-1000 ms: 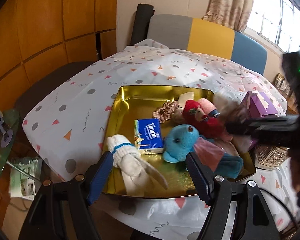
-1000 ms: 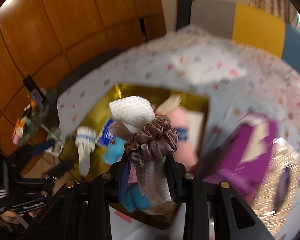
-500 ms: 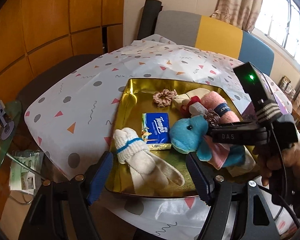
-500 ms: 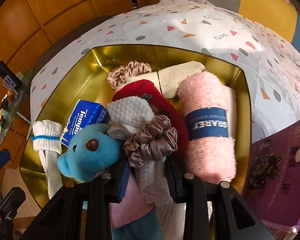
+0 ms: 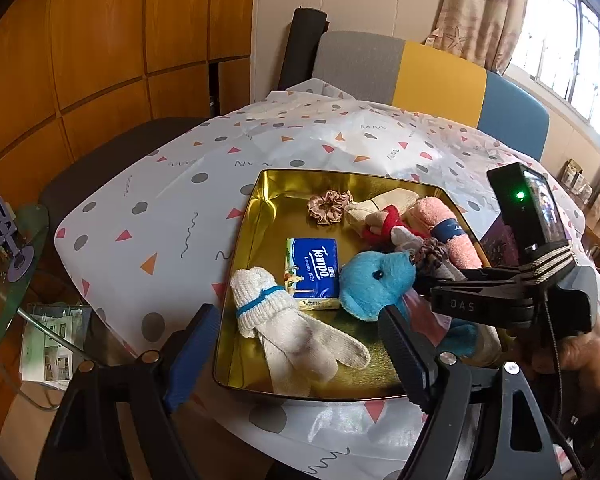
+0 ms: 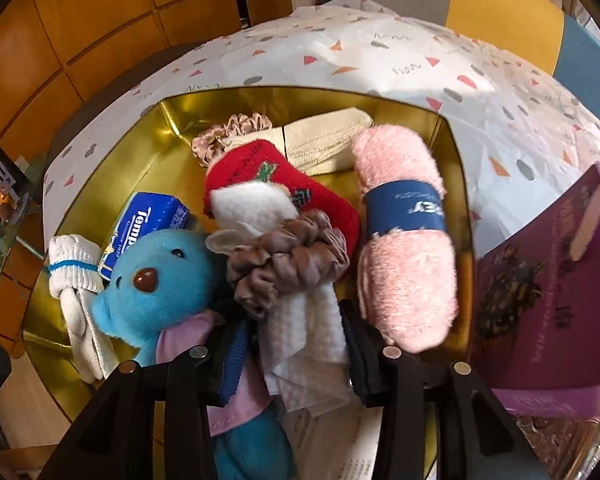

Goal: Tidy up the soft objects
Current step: 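Carry the waffle cloth and scrunchie into the gold tray with the right gripper, then open the right gripper and withdraw it from the tray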

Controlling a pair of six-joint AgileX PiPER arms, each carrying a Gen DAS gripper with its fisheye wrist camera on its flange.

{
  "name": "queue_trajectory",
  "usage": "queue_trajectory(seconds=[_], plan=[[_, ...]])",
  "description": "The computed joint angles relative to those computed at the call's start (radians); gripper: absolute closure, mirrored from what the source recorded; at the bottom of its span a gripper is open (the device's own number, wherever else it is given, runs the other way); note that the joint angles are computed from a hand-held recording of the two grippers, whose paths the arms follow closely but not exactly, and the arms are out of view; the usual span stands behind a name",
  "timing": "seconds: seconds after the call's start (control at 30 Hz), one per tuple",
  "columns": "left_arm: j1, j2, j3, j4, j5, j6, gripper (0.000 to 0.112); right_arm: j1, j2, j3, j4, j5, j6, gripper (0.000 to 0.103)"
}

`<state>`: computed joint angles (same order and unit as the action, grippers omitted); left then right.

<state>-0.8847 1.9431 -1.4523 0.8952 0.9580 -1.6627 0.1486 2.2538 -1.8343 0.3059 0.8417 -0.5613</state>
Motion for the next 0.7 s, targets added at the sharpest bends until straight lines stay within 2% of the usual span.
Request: queue_trajectory(seconds=[0.43, 0.7], plan=[[-0.015, 0.016, -0.037, -0.006, 0.028, 0.020, 0.027, -0.010, -0.138, 0.191, 0.041, -0.162, -0.036, 0.059], [-0.028, 0.030, -0.065, 0.005, 0.070, 0.018, 0.022, -0.017, -0.287, 0.403, 0.073, -0.370, -0.061, 0.059]])
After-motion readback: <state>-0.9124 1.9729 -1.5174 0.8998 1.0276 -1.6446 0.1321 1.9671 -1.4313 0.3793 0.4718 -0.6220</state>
